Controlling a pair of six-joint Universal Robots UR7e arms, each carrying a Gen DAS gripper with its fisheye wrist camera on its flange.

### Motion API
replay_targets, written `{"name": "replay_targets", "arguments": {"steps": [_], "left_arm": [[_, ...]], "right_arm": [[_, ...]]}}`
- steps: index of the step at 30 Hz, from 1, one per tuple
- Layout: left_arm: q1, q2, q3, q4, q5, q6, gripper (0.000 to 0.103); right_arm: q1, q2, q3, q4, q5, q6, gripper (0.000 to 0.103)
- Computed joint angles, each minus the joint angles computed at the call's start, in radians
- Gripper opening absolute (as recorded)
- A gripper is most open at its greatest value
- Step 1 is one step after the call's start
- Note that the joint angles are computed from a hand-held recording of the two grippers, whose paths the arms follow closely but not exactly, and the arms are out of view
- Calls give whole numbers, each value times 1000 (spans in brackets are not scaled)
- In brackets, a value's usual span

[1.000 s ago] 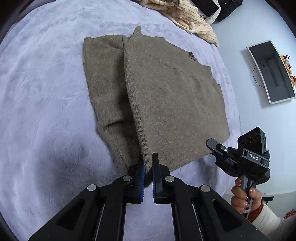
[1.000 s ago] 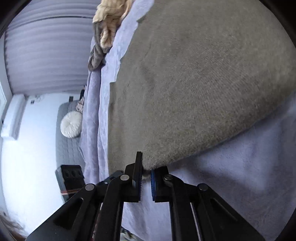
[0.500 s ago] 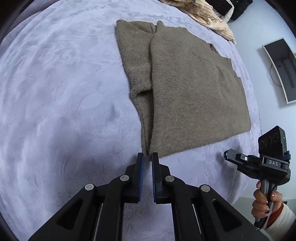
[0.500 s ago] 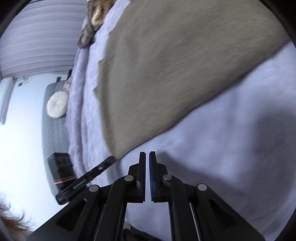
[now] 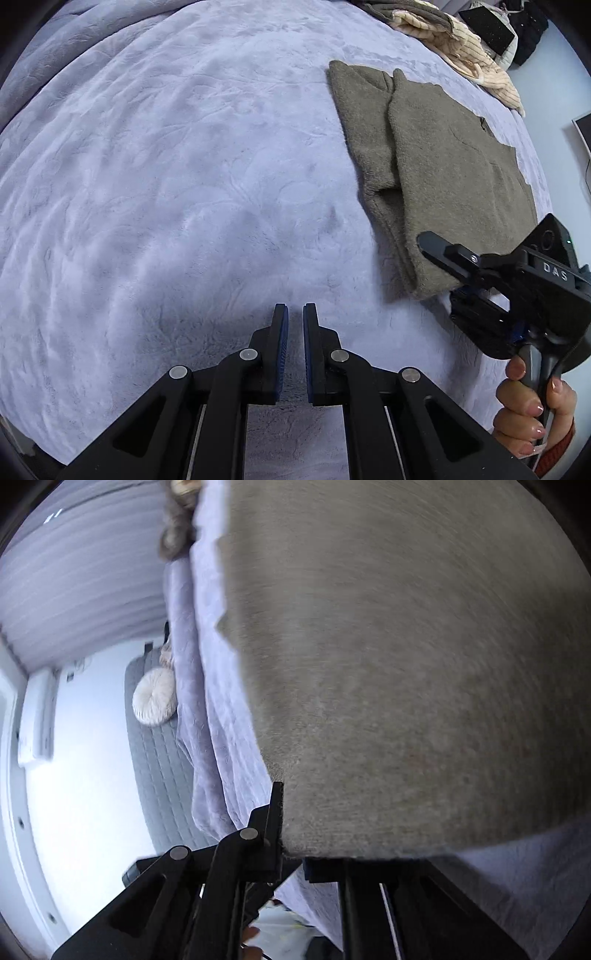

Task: Fold small clothes

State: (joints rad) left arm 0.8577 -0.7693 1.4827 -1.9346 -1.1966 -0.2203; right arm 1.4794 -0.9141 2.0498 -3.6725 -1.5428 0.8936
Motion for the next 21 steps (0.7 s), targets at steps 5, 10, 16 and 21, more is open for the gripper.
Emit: {"name": "replay_targets", "arguments": {"steps": [5, 10, 16, 21], "left_arm": [[5, 9, -15, 1, 29, 5, 8], [5, 38, -42, -1, 20, 11, 8], [-32, 99, -97, -57, 11, 39, 8], [-51, 202, -217, -93, -71, 85, 8]], "right_arm": [[38, -41, -16, 234, -117, -63, 7], [46, -47, -12, 256, -115, -51, 13], [107, -158, 39, 433, -162, -145, 13], [160, -289, 87, 475, -379, -222, 13]]}}
